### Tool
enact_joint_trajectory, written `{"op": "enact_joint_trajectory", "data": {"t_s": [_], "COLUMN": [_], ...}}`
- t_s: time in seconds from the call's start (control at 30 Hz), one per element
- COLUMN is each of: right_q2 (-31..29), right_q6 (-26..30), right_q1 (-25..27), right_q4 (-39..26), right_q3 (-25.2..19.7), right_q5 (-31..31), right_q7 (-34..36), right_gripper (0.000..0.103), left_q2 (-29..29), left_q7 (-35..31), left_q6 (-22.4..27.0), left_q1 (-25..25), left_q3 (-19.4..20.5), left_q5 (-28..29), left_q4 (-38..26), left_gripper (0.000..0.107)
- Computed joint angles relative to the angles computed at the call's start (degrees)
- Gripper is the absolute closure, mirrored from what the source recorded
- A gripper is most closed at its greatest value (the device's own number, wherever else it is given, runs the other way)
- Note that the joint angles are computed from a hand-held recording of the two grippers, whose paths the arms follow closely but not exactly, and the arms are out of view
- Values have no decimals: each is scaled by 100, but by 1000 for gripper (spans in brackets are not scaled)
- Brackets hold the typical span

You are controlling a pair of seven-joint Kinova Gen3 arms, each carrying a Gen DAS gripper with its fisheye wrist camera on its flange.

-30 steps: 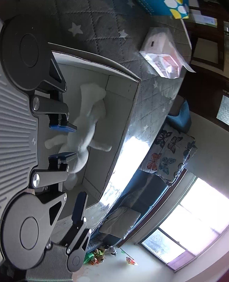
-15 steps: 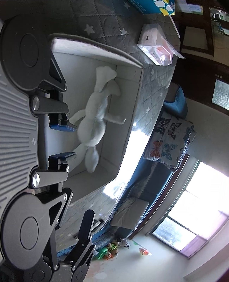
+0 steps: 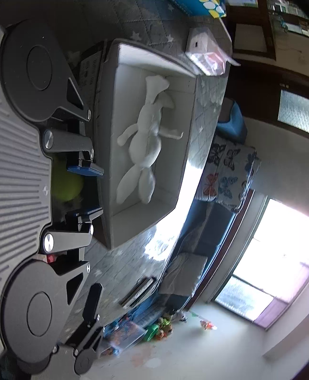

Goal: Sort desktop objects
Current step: 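Move the left gripper back toward the red round doll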

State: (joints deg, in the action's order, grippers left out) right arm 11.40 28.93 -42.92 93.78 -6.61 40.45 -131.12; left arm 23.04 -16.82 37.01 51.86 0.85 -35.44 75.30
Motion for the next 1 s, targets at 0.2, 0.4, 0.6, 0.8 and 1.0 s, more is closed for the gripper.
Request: {"op": "enact_joint_trajectory", "data": {"t_s": [0.2,0.4,0.6,0.8,1.0], "right_q2": [-245,-381,-405,-447,-448], "right_q6": [-61,-143,-449,-860,-1168], "right_q1": [-102,40,223,288,294], "right_q4": [593,1025,1285,1526,1629], "right_q3": [39,-115,-183,-146,-50], "right_q5": [468,821,782,838,909], "right_q7": [-984,-1802,-2152,-2388,-2583], "right_gripper": [27,24,24,24,26], "left_q2": [52,286,518,684,794], "left_q7": [-347,-1068,-1800,-2269,-2403], "left_q6": [-247,-338,-318,-362,-359], "left_q1": [-48,-83,-112,-95,-98], "left_q3": [236,413,499,472,407], "left_q5": [277,832,1399,1806,2066], "left_q4": [64,-138,-437,-627,-763], "left_gripper": [76,76,76,76,76]}}
